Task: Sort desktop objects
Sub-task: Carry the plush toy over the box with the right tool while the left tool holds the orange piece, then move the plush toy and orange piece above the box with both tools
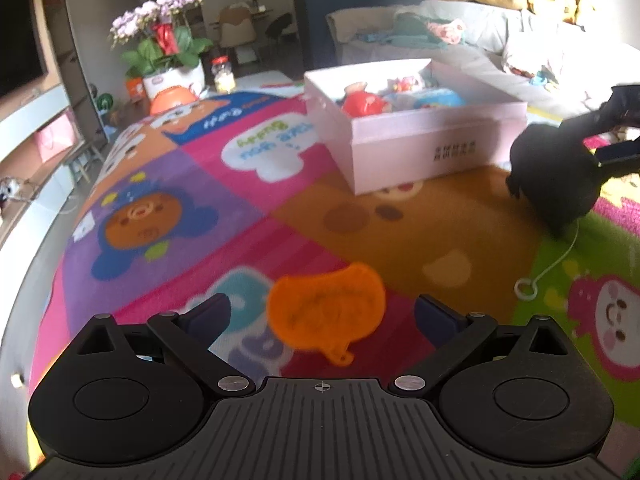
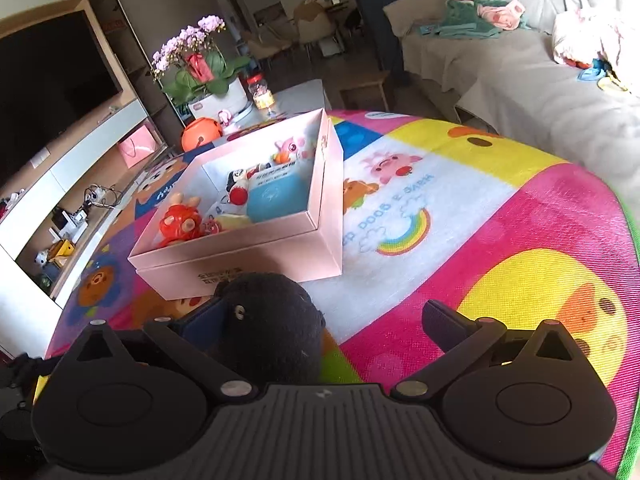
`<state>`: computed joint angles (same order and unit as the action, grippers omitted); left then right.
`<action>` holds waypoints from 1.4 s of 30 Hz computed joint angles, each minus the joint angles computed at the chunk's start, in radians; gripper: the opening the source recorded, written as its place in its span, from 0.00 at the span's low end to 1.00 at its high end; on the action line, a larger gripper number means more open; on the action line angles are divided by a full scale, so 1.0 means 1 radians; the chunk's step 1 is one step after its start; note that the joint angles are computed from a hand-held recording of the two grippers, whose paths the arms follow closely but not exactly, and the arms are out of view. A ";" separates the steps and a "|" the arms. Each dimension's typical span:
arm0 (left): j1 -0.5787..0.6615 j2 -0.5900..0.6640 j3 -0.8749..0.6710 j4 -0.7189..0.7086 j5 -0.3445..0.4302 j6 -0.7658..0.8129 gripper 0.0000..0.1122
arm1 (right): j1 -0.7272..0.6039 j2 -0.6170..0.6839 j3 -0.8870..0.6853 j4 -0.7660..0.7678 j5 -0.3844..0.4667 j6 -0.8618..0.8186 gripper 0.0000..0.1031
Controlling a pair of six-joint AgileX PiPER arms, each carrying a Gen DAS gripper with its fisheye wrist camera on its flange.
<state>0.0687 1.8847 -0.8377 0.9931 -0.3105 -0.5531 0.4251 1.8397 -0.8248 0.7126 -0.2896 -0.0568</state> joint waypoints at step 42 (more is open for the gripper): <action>-0.048 0.027 -0.001 0.126 -0.083 -0.184 0.69 | 0.326 0.176 -0.172 0.692 -0.348 -0.875 1.00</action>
<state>0.0206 1.9112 -0.8386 1.1190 -0.3931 -0.7375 0.7506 2.0156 -0.9967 1.4045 -0.6378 -0.9321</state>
